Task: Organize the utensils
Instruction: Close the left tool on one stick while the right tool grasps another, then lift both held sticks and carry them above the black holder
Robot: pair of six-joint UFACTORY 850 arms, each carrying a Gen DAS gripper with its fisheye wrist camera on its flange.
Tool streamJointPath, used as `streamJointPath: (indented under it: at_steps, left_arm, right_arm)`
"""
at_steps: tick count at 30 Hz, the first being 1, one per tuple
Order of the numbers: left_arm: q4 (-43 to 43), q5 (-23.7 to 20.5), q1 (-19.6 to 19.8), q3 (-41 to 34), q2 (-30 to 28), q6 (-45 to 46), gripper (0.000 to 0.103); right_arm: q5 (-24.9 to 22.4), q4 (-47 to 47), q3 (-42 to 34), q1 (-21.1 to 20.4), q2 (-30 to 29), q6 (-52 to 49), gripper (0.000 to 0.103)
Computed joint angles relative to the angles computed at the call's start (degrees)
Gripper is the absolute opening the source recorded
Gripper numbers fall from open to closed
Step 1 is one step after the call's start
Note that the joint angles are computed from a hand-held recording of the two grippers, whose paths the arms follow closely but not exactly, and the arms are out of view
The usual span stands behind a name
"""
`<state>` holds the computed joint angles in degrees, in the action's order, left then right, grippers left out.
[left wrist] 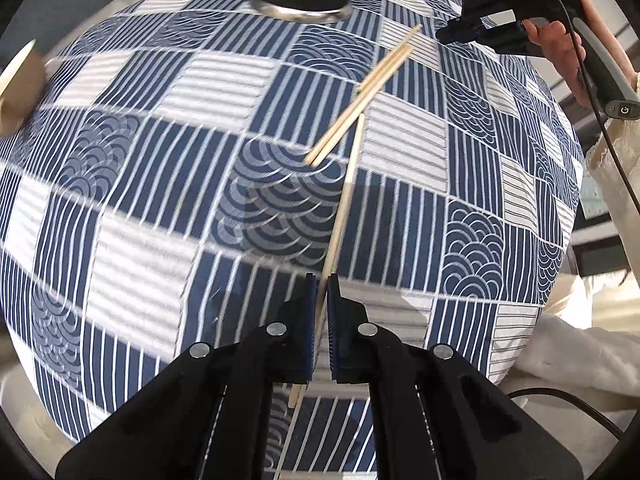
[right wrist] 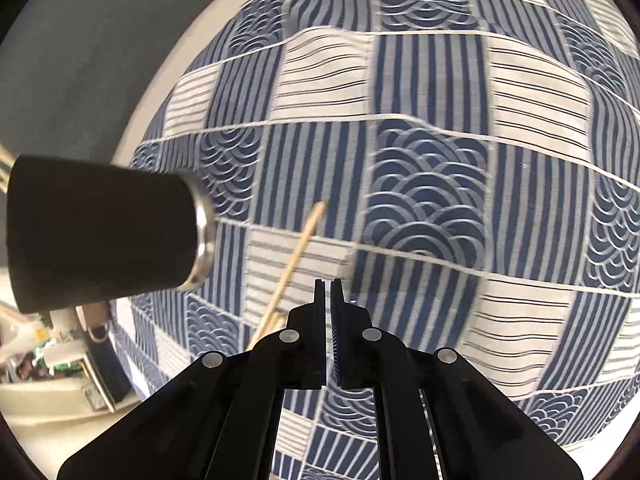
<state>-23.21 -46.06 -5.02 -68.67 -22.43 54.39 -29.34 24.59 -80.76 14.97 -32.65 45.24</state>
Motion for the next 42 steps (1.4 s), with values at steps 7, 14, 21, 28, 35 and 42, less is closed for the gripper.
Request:
streamJointPath:
  at_steps: [7,14,21,28,35,42]
  left_arm:
    - [-2.5,-0.4,2.8,1.6,1.7,-1.7,0.006]
    - [-3.0,-0.7,5.6,3.1,2.7,-4.1,0.006]
    - [-3.7,-0.5,8.6,5.2,4.0,-7.5,0.005]
    - [-5.7,-1.8,9.7,5.0,4.2,-7.4,0.005]
    - [-13.6,-2.5,10.9,3.9,4.3,-3.0,0.005]
    - [-16.5,-4.6,10.1,0.6,2.7,-2.4,0.004]
  right_arm:
    - [-7.3,-8.5,-13.3,2.3,-8.1,5.7,0.035]
    - [-20.3,-13.0,-27.2,3.2,-17.1,11.9,0.031]
    - [-35.7,-20.1,-46.3,5.1,-27.3,22.8,0.008]
    - [-20.1,-14.6,-28.6,4.1,-16.5,19.9,0.005]
    - [-10.6,-23.7,-17.9,5.2,-7.1,20.9,0.004]
    - [-5.4,-41.5,-6.5,6.0,5.6,23.8,0.004]
